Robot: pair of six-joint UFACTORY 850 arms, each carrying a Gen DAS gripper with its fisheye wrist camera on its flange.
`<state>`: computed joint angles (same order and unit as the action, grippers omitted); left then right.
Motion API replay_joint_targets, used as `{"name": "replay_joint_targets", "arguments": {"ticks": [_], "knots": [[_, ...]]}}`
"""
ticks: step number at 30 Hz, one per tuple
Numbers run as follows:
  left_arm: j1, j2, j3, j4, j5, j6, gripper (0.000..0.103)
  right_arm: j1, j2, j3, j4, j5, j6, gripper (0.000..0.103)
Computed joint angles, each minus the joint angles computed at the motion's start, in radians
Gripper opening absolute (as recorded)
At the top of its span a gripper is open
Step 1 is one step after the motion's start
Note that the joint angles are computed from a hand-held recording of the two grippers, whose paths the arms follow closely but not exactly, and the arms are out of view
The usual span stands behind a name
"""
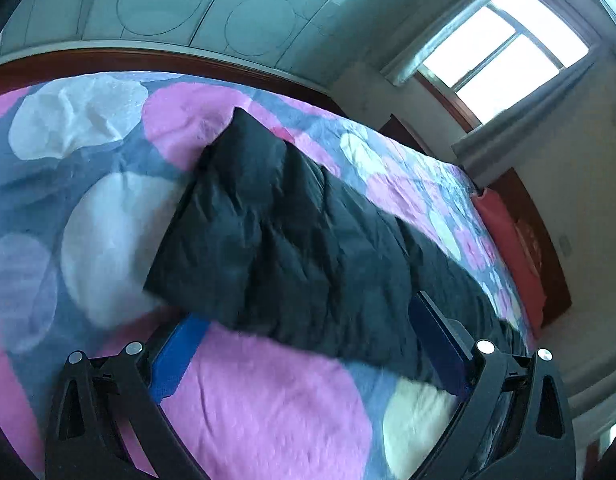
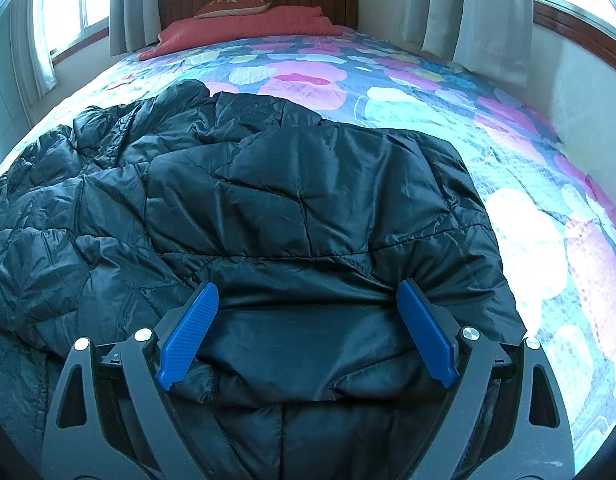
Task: Fold large clothes
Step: 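Grasp the other jacket sleeve with the left tool, then fold the sleeve across the jacket back with the left tool and release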
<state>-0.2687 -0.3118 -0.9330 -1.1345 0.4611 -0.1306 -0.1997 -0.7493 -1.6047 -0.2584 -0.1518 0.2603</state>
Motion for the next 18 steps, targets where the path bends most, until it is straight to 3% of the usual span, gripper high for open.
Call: {"name": "replay_joint_targets", "arguments": {"ticks": [1, 2, 5, 8, 12, 18], "knots": [[-0.004, 0.001, 0.002, -0.024, 0.024, -0.015, 0.087, 0.000, 0.000, 0.000, -0.006, 0.000, 0.006, 0.090], [-0.007, 0.002, 0.000, -0.088, 0.033, 0.012, 0.062, 0.001, 0.001, 0.001, -0.020, 0.001, 0.020, 0.090], [0.002, 0.012, 0.027, -0.061, 0.048, -0.100, 0.030, 0.001, 0.001, 0.002, -0.017, 0.002, 0.018, 0.090], [0.008, 0.015, 0.034, -0.053, 0.048, -0.109, 0.019, 0.001, 0.001, 0.004, -0.011, 0.006, 0.009, 0.090], [0.001, 0.001, -0.005, -0.166, 0.056, 0.064, 0.010, 0.003, 0.002, 0.004, -0.028, 0.006, 0.028, 0.090], [-0.031, -0.010, -0.076, -0.227, 0.131, 0.279, 0.008, 0.003, 0.002, 0.004, -0.037, 0.006, 0.035, 0.090]]}}
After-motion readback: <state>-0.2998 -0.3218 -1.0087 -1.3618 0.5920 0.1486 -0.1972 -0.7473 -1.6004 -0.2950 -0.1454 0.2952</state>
